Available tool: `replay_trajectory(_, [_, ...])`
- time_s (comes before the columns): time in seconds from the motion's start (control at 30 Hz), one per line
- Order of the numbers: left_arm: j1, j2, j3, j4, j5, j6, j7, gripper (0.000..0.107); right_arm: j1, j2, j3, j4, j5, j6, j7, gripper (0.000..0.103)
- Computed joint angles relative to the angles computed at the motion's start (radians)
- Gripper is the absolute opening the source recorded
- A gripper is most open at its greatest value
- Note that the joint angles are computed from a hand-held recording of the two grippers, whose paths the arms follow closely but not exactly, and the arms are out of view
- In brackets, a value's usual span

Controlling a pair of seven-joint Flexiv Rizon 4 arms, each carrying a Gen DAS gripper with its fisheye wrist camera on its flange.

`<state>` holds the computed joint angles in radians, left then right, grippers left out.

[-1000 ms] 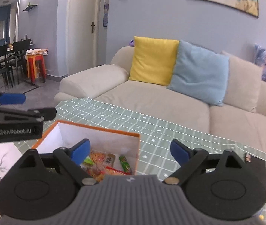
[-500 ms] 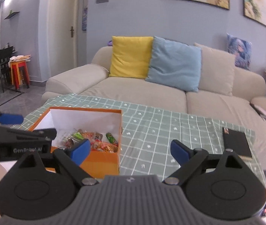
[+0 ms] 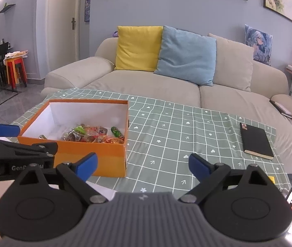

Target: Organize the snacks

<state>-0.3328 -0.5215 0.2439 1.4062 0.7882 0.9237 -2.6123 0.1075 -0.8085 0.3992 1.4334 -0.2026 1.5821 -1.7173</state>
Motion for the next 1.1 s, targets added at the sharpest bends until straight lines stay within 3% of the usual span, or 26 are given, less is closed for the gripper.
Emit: replay_trajectory(1.1, [0.011,-0.011,-0.008,0.007,-0.059,0.003,0.054,0.094,0.022,0.000,-0.024,-0.011,0.014,-0.024,-0.006,0.093])
